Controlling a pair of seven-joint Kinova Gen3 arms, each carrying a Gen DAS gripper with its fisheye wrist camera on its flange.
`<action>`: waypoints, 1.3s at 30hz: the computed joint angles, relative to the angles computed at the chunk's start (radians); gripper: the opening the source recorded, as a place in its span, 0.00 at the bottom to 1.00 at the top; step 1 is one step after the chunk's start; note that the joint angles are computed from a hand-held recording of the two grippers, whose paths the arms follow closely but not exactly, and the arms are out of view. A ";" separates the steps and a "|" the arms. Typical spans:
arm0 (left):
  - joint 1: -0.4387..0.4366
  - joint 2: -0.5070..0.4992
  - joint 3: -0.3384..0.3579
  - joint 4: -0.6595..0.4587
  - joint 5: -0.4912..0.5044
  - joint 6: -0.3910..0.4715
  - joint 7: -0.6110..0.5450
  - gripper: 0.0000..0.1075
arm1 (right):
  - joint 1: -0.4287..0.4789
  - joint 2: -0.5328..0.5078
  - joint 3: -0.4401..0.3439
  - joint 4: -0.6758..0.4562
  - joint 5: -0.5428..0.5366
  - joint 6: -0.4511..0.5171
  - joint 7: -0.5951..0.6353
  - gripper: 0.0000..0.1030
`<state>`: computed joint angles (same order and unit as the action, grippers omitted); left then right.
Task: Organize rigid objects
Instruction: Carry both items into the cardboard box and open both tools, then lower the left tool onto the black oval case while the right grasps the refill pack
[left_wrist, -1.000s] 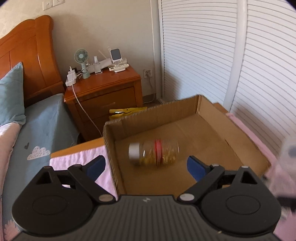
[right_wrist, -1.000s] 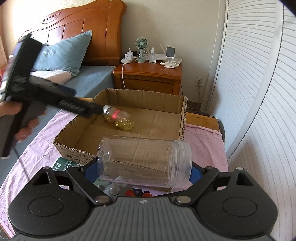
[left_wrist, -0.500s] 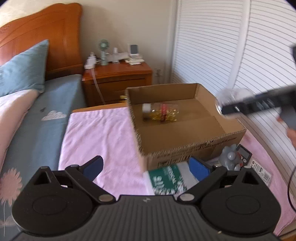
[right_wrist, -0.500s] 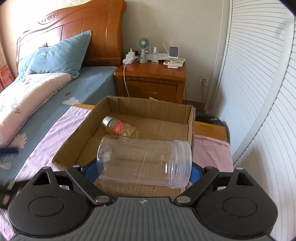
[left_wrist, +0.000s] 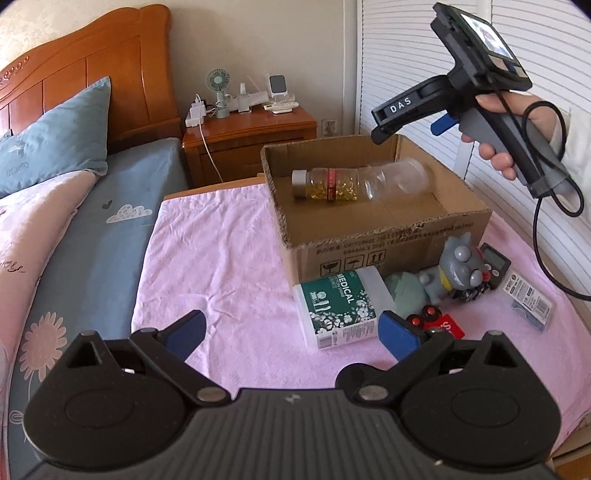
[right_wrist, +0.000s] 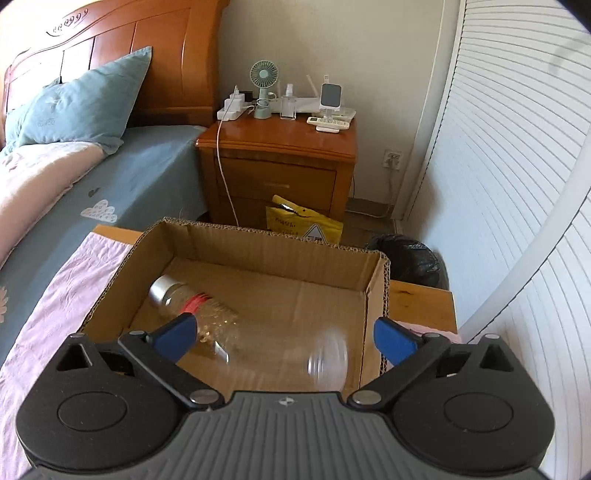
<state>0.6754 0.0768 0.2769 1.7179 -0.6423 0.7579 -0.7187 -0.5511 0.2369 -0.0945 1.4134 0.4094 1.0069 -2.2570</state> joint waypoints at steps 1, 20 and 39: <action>-0.002 -0.001 0.000 0.000 0.005 0.000 -0.004 0.92 | 0.001 -0.003 -0.002 0.001 -0.007 0.004 0.002 1.00; -0.032 -0.085 0.058 0.001 0.067 0.067 -0.095 0.92 | 0.020 -0.275 -0.127 0.194 -0.003 0.017 -0.058 1.00; 0.054 -0.022 0.082 0.111 -0.069 -0.043 0.147 0.92 | 0.163 -0.488 -0.194 0.593 -0.237 -0.087 -0.072 1.00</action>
